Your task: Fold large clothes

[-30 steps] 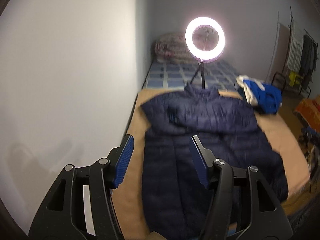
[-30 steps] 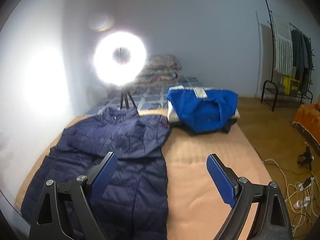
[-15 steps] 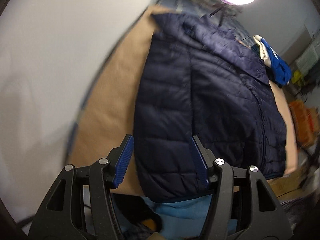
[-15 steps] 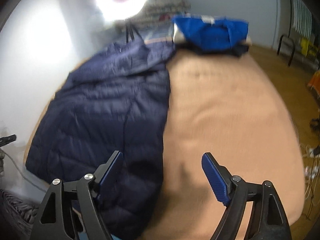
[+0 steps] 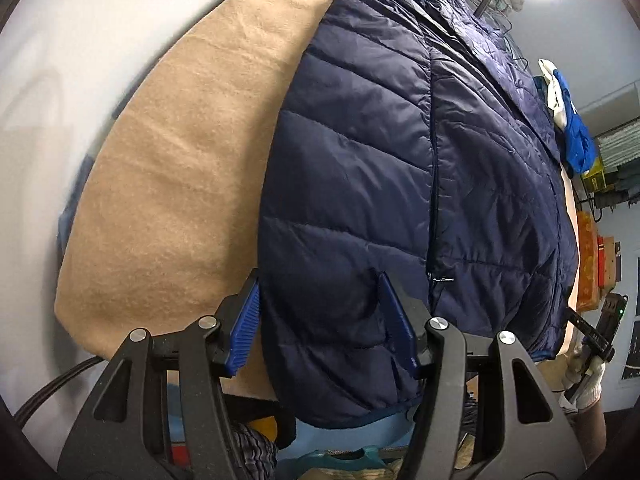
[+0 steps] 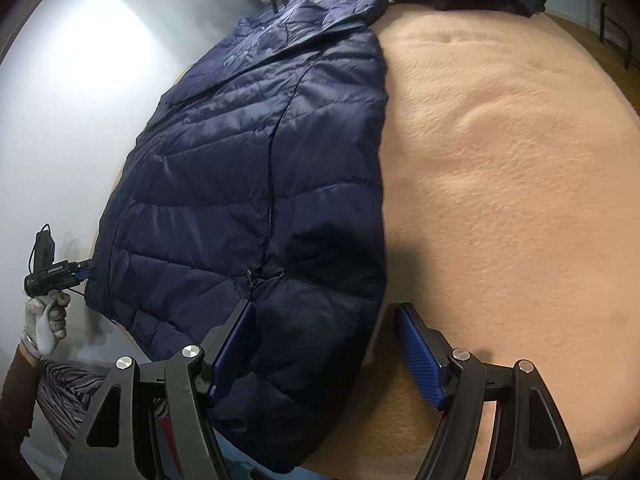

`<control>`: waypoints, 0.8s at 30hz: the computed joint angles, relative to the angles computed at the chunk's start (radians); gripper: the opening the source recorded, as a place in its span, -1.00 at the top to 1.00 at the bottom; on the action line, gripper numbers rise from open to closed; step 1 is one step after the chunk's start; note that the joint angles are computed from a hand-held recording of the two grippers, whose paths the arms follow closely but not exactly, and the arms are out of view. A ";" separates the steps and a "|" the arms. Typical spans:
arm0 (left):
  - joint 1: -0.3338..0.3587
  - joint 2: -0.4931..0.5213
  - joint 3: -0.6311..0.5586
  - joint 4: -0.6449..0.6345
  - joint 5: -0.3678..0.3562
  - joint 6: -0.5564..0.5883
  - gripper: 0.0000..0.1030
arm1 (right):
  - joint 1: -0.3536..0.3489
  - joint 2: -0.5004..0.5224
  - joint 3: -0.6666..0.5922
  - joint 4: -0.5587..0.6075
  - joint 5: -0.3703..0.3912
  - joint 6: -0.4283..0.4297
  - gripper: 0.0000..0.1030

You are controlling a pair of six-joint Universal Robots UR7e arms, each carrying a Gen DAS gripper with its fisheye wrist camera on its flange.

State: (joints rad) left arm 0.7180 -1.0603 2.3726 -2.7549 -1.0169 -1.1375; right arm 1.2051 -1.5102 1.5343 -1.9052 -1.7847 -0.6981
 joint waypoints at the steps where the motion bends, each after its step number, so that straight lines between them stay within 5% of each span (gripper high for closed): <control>1: 0.002 0.002 -0.001 -0.006 -0.002 0.008 0.04 | 0.000 0.002 0.001 0.007 0.003 0.002 -0.46; 5: 0.023 0.005 0.004 -0.068 -0.038 0.033 0.64 | 0.004 0.008 0.004 0.019 -0.001 -0.004 -0.41; 7: 0.019 0.010 -0.001 -0.084 -0.040 0.042 0.83 | 0.003 0.016 -0.015 0.065 0.019 0.000 -0.02; 13: -0.042 -0.027 0.011 -0.126 0.033 0.043 0.90 | 0.004 0.025 -0.054 0.166 0.086 0.009 0.77; 18: -0.114 -0.106 0.052 -0.193 0.119 0.028 0.93 | 0.027 -0.021 -0.041 0.121 0.173 -0.043 0.94; 24: -0.163 -0.149 0.051 -0.197 0.209 0.039 0.94 | 0.022 -0.080 -0.060 0.082 0.373 -0.059 0.96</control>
